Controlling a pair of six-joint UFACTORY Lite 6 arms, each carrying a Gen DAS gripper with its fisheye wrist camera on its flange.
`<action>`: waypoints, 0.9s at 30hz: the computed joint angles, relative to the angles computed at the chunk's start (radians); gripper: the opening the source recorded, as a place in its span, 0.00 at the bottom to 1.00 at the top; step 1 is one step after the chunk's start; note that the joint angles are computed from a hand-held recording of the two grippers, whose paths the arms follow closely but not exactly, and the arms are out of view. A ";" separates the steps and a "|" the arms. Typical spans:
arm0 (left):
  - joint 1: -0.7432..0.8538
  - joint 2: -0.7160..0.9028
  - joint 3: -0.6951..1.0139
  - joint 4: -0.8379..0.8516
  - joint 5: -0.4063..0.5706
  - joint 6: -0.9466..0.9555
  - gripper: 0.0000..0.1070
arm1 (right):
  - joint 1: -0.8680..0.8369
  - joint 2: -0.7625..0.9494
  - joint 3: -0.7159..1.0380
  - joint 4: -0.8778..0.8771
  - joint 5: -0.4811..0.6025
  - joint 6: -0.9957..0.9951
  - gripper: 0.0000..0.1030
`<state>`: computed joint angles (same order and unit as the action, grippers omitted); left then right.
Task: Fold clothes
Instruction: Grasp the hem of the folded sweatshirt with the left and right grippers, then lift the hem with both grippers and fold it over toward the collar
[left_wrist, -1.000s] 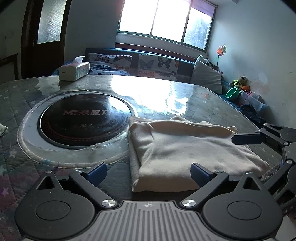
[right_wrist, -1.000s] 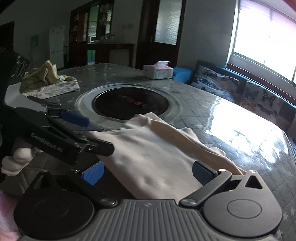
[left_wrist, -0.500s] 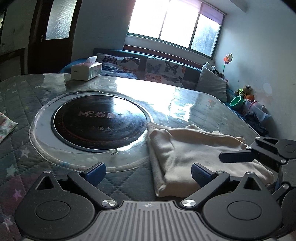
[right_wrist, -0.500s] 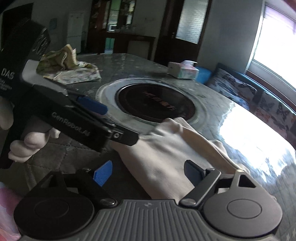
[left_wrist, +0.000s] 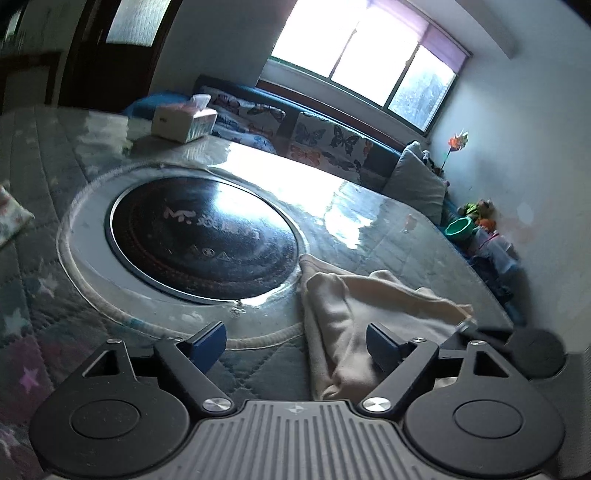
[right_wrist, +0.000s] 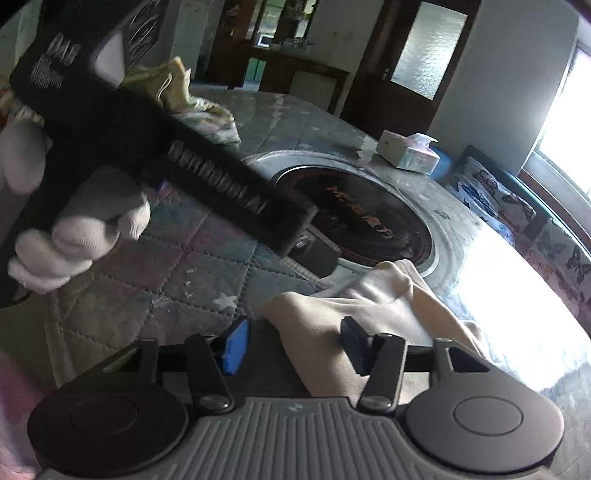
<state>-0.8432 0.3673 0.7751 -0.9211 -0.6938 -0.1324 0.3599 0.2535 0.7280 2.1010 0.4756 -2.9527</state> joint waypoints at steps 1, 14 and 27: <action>0.010 -0.005 -0.004 0.033 0.008 -0.039 0.79 | 0.005 0.005 0.001 0.019 -0.004 -0.019 0.35; 0.149 0.063 0.108 0.471 0.140 -0.557 0.79 | -0.205 -0.016 0.111 -0.423 0.203 0.559 0.14; 0.266 0.275 0.287 0.870 0.142 -1.064 0.20 | -0.357 -0.002 0.110 -0.576 0.388 0.616 0.14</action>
